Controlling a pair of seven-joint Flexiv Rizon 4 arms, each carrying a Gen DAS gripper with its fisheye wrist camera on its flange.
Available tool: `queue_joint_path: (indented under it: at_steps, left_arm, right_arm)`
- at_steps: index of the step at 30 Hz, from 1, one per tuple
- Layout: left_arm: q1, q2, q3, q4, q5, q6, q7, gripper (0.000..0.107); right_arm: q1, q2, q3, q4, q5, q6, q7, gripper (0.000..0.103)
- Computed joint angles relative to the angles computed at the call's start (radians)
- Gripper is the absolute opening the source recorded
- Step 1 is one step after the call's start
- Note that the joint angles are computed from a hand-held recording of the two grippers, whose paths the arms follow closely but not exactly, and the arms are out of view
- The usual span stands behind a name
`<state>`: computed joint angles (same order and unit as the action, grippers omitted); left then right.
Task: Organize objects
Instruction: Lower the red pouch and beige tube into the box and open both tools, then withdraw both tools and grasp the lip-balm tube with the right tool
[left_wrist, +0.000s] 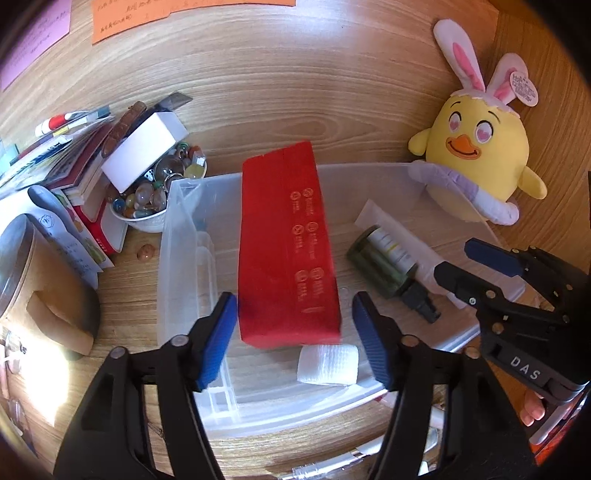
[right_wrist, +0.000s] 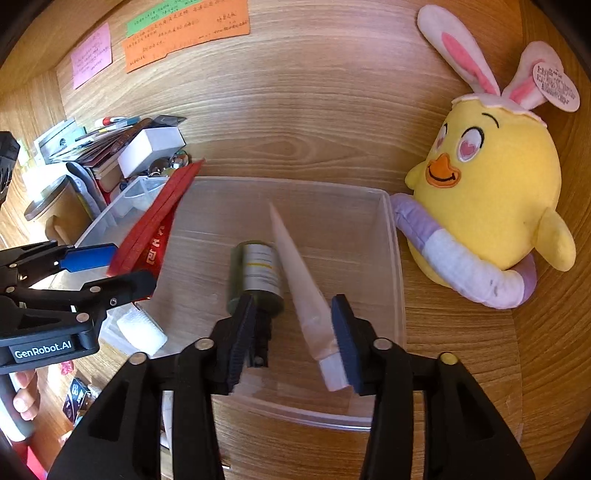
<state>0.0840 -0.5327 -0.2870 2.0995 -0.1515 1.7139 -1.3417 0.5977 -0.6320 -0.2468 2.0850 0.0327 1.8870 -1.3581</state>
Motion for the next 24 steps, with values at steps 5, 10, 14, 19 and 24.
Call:
queue_joint_path:
  at_steps: [5,10,14,19,24]
  left_arm:
    - [0.039,0.032,-0.038,0.041,0.019,0.037,-0.009,0.078]
    - [0.045,0.079,-0.029,0.086,0.054,0.09,-0.038,0.093]
    - [0.082,0.114,-0.043,0.128,0.105,0.128,-0.064,0.097]
    - [0.152,0.155,-0.085,0.179,0.165,0.141,-0.104,0.099]
    - [0.173,0.186,-0.081,0.221,0.206,0.146,-0.128,0.099]
  right_arm:
    - [0.086,-0.001,-0.078,0.019,0.052,0.033,-0.025,0.056]
    - [0.101,0.026,-0.078,0.04,0.081,0.055,-0.053,0.061]
    - [0.103,0.057,-0.06,0.067,0.108,0.09,-0.086,0.066]
    - [0.113,0.1,-0.028,0.115,0.154,0.14,-0.147,0.073]
    - [0.14,0.129,-0.006,0.154,0.216,0.176,-0.217,0.076]
